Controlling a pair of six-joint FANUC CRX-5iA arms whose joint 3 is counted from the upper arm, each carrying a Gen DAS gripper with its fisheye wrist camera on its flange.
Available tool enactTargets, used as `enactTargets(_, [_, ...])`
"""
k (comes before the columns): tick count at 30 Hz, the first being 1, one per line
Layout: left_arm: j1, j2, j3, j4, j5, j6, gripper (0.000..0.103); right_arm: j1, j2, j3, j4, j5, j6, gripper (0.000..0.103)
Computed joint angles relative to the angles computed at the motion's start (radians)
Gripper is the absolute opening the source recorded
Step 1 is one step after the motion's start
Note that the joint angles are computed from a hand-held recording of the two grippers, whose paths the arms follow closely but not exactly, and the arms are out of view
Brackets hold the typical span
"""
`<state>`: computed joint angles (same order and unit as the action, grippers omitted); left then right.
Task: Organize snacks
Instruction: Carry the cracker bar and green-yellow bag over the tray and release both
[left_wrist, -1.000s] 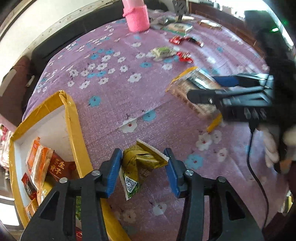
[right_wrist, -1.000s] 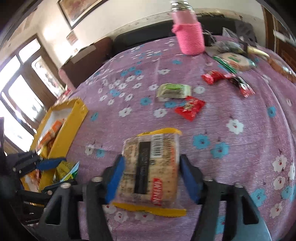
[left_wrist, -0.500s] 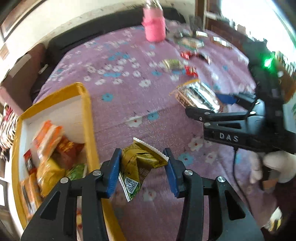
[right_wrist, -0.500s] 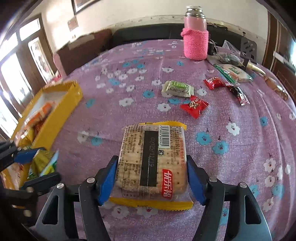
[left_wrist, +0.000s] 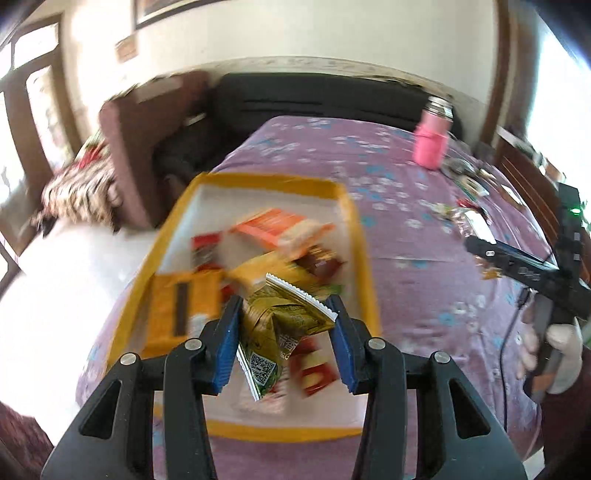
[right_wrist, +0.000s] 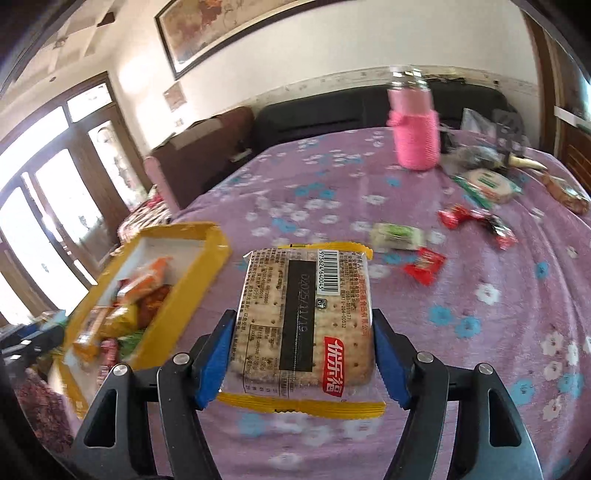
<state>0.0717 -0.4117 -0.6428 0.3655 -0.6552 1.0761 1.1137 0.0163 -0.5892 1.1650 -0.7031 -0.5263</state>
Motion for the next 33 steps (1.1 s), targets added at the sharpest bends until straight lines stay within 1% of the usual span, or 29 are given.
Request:
enactTargets(3, [0.079, 0.001, -0.039, 0.095, -0.023, -0.061, 0.044, 0.005, 0.04, 0.087, -0.045, 0.036, 0.097, 0.07])
enactTargets(7, [0.13, 0.012, -0.072, 0.176, -0.027, -0.12, 0.044, 0.008, 0.131, 0.248, -0.154, 0.083, 0.278, 0.07])
enactTargets(9, [0.139, 0.029, -0.075, 0.193, -0.025, -0.129, 0.044, 0.008, 0.194, 0.354, -0.246, 0.091, 0.4, 0.07])
enactTargets(12, [0.153, 0.068, -0.068, 0.211, -0.027, -0.139, 0.044, 0.009, 0.299, 0.528, -0.394, 0.062, 0.589, 0.07])
enactTargets(13, [0.156, 0.081, -0.065, 0.216, -0.029, -0.142, 0.044, 0.006, 0.341, 0.602, -0.469, 0.049, 0.67, 0.07])
enactTargets(14, [0.159, 0.088, -0.066, 0.229, -0.027, -0.156, 0.044, 0.006, 0.368, 0.648, -0.511, 0.041, 0.712, 0.07])
enactTargets(15, [0.16, 0.093, -0.069, 0.243, -0.02, -0.17, 0.044, 0.001, 0.418, 0.735, -0.589, 0.017, 0.795, 0.07])
enactTargets(17, [0.155, 0.104, -0.068, 0.256, -0.005, -0.184, 0.045, -0.004, 0.489, 0.856, -0.67, -0.033, 0.892, 0.07])
enactTargets(20, [0.15, 0.119, -0.071, 0.283, 0.01, -0.204, 0.046, -0.02, 0.621, 1.077, -0.788, -0.148, 1.033, 0.07])
enactTargets(21, [0.15, 0.122, -0.073, 0.292, 0.01, -0.209, 0.047, -0.028, 0.674, 1.168, -0.823, -0.2, 1.075, 0.07])
enactTargets(22, [0.151, 0.124, -0.076, 0.304, 0.006, -0.216, 0.048, -0.035, 0.724, 1.25, -0.845, -0.246, 1.105, 0.07])
enactTargets(25, [0.16, 0.103, -0.094, 0.326, -0.005, -0.25, 0.049, -0.053, 0.826, 1.414, -0.882, -0.332, 1.147, 0.07])
enactTargets(27, [0.172, 0.073, -0.114, 0.345, -0.01, -0.28, 0.051, -0.066, 0.852, 1.45, -0.918, -0.333, 1.162, 0.07])
enactTargets(29, [0.183, 0.048, -0.13, 0.361, -0.01, -0.29, 0.056, -0.068, 0.858, 1.448, -0.908, -0.314, 1.163, 0.07])
enactTargets(33, [0.206, -0.002, -0.16, 0.418, -0.02, -0.31, 0.059, -0.073, 0.797, 1.353, -0.93, -0.231, 1.136, 0.071])
